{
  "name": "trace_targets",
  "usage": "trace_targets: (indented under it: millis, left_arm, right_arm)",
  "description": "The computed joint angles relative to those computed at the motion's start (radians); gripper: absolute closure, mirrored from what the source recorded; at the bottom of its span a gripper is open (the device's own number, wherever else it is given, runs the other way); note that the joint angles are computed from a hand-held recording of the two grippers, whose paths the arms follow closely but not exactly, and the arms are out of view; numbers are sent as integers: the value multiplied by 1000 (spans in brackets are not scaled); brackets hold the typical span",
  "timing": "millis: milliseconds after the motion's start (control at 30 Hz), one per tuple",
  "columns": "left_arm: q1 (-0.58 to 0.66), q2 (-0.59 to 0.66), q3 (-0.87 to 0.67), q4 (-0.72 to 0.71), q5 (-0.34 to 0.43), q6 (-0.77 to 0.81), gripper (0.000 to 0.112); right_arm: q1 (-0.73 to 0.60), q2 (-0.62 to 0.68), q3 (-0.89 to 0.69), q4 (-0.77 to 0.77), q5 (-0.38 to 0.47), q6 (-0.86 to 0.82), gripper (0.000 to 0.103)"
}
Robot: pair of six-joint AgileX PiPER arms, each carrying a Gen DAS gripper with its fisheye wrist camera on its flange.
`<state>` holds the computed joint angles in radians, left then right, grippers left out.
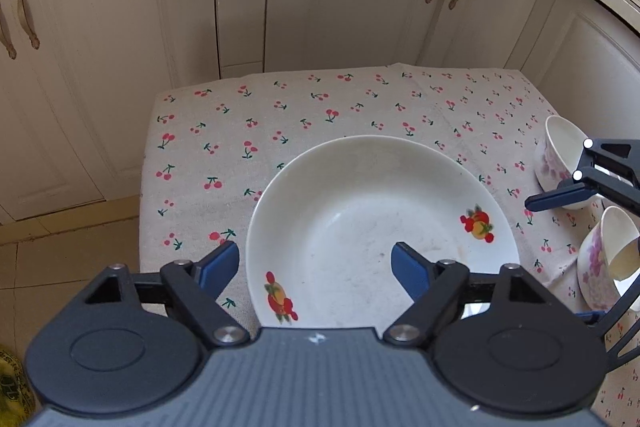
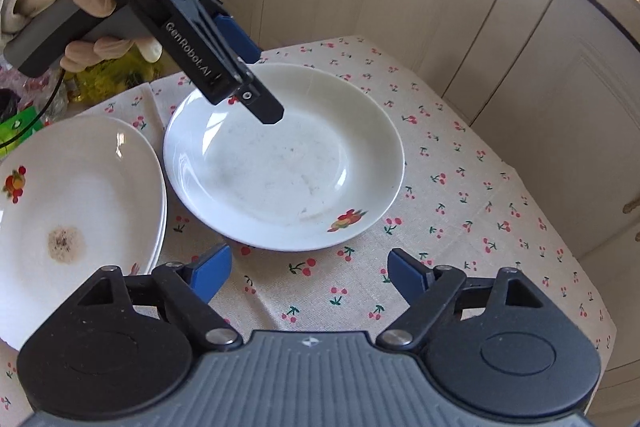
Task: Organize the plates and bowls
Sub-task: 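Move the left gripper to another white plate and grasp its rim, then lift the fruit-decal plate with the left gripper toward the stained plate stack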
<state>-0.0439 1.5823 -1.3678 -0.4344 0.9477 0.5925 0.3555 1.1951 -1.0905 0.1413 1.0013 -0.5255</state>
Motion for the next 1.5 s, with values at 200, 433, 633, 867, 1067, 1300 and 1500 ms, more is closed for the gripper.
trace_targets:
  millis: [200,433,633,867,1067,1300,1500]
  left_arm:
    - [1,42,-28,-8,19,3,38]
    - [5,84,-73,-20,58,8,42]
    - [9,119,-104,-33,82,15,43]
    - [35,159,-166,-64,157,32,43]
    - [58,193,-213,-97,219,53,43]
    - [54,204,-228,-98,233,72,38]
    - [48,203,-218,-98,210,105,38]
  right_arm:
    - [-25,66,-40,52,27,-73,19]
    - [-56,133,-71,98,45,-142,22]
    - [-87,170,-94,143,73,-203,22]
    - [-103,188,-103,169,77,-265,18]
    - [-120,196,-93,203,60,-307,12]
    - [-117,197,-91,220,54,-319,12]
    - [-146,160,-55,271,21,-343,12]
